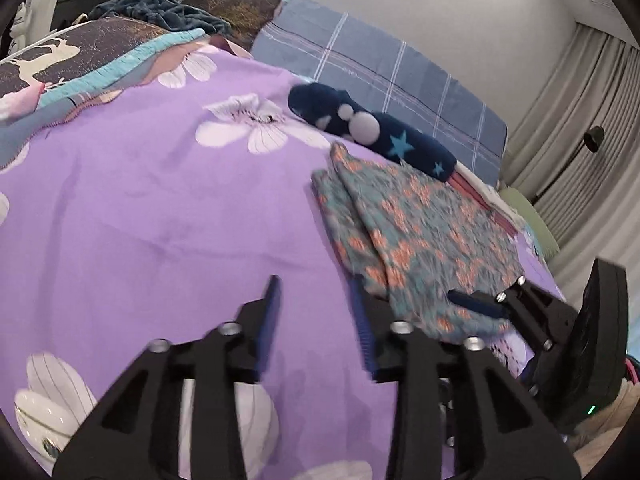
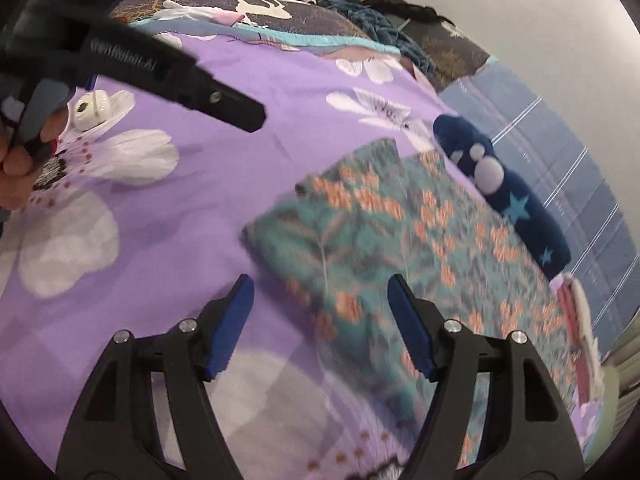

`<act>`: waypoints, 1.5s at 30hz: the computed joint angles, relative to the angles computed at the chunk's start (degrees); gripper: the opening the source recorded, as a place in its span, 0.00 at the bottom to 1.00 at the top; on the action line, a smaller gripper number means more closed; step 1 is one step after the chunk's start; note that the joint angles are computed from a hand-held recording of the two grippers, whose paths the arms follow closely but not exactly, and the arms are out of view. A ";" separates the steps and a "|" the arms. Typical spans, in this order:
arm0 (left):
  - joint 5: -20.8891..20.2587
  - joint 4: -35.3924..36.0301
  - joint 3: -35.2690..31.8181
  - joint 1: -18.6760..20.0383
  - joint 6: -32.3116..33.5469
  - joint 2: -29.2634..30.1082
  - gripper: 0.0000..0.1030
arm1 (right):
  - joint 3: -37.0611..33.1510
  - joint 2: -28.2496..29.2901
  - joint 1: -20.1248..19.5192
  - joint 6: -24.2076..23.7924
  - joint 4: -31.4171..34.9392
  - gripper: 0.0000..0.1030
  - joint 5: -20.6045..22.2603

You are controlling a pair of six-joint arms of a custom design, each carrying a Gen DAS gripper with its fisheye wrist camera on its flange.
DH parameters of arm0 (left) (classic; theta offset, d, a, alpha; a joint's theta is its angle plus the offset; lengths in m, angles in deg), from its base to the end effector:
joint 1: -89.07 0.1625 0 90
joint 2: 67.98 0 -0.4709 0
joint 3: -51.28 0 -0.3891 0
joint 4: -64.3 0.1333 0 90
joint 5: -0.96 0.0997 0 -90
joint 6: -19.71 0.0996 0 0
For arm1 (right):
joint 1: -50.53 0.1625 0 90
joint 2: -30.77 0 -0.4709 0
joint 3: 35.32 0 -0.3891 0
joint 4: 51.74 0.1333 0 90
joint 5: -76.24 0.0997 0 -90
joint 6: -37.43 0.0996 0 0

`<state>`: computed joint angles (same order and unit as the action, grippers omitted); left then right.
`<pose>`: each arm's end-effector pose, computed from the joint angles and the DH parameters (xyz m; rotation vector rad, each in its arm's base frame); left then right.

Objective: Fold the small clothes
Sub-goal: 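Move both open grippers to the folded shirt's edge, then grasp the shirt edge with the left gripper while the right gripper pinches beside it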

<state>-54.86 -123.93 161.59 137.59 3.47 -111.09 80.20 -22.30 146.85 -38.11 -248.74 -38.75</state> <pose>-0.2705 -0.5917 0.1064 0.3629 2.6695 -1.0510 0.1564 -0.5836 0.1996 1.3564 -1.8846 0.4886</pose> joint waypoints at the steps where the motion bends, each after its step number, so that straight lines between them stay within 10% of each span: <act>1: -0.54 -0.05 -0.46 0.28 0.36 0.04 0.40 | -0.33 1.12 0.03 -1.18 -2.01 0.53 0.30; 4: -6.22 1.85 -4.15 2.52 1.28 0.81 0.42 | -1.36 2.69 0.52 -1.33 -1.78 0.07 -0.73; 14: -15.99 22.77 -27.00 9.39 1.67 10.75 0.42 | -0.86 1.40 0.91 1.86 1.45 0.03 -0.18; 15: -17.39 21.85 -28.25 9.99 1.54 11.58 0.36 | -0.90 1.36 0.89 1.91 1.50 0.03 -0.08; 16: -18.97 21.02 -29.18 10.40 1.36 12.11 0.03 | -0.96 1.27 0.85 2.14 1.80 0.03 0.06; 17: -20.93 20.57 -30.10 10.76 1.02 12.50 0.03 | -0.93 1.07 0.80 2.50 2.11 0.03 0.35; 24: -14.75 19.00 -30.05 9.58 2.98 12.96 0.03 | -1.00 -1.75 0.68 7.98 7.49 0.03 3.54; 27: -18.42 15.34 -28.51 11.05 1.73 13.28 0.09 | -0.92 -0.08 0.25 7.20 6.73 0.03 1.29; 31: -21.11 12.66 -26.57 11.16 0.24 11.76 0.55 | -0.70 -1.73 0.28 8.50 8.79 0.06 2.48; 34: -23.16 15.93 -27.72 10.76 1.91 11.91 0.60 | -0.40 -3.33 -0.08 10.26 10.09 0.19 2.47; 38: -20.75 18.86 -30.99 10.03 4.15 14.45 0.60 | -0.39 -3.06 -0.15 10.52 7.28 0.47 0.06; 41: -21.97 20.60 -34.36 10.66 2.77 16.09 0.20 | -1.11 -0.40 0.00 8.11 3.50 0.53 -2.41; 45: -26.56 19.35 -36.52 12.71 0.71 17.68 0.13 | -2.27 4.17 0.89 1.90 -4.93 0.53 -3.04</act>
<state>-81.41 -104.58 125.07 150.30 4.18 -93.41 77.93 -18.13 147.74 -36.22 -253.68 -41.79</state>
